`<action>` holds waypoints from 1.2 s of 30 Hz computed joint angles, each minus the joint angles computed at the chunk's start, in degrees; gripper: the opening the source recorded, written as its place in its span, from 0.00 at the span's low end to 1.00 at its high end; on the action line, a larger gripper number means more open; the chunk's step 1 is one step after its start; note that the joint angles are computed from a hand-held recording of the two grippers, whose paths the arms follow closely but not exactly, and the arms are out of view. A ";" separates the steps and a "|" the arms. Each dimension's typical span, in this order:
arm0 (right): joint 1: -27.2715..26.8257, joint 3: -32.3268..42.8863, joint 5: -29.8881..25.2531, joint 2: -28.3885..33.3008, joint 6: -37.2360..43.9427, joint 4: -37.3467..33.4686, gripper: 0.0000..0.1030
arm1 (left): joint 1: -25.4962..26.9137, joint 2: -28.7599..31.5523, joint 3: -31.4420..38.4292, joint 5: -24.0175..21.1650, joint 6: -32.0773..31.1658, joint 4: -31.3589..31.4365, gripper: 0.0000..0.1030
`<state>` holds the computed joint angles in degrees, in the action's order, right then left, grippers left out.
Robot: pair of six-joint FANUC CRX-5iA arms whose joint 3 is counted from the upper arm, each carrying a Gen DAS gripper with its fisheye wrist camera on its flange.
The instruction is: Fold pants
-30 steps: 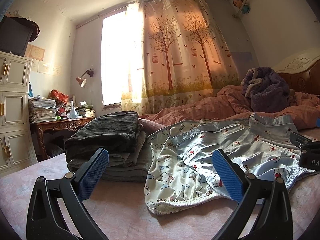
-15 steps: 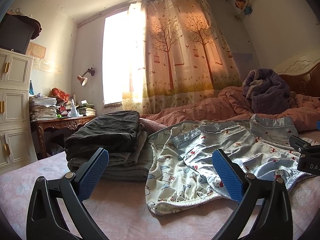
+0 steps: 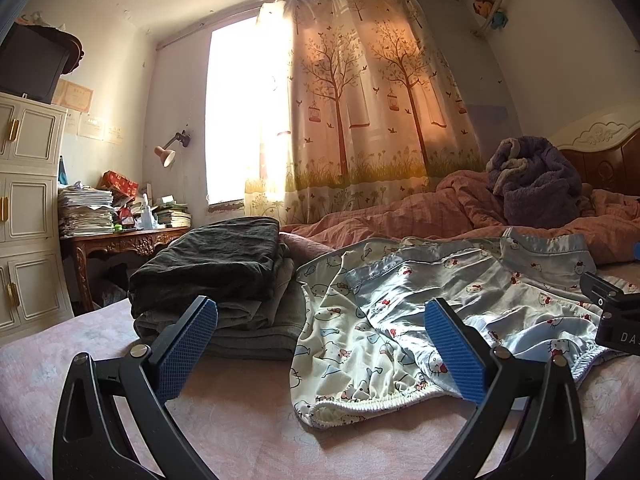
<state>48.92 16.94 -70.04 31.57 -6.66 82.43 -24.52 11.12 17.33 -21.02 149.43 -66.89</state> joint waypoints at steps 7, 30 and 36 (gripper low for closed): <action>0.12 0.80 -0.14 0.42 0.58 -0.21 1.00 | 1.22 0.49 0.42 0.57 -3.29 4.01 1.00; 0.32 1.67 -0.54 1.04 1.29 -0.23 1.00 | 1.69 0.48 0.36 0.85 -4.01 5.23 1.00; 0.37 1.91 -0.65 1.23 1.48 -0.24 1.00 | 2.05 0.46 0.32 1.07 -4.09 5.97 1.00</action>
<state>49.29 18.85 -70.69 32.81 -5.18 82.19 -22.46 11.58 17.65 -19.96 145.34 -60.91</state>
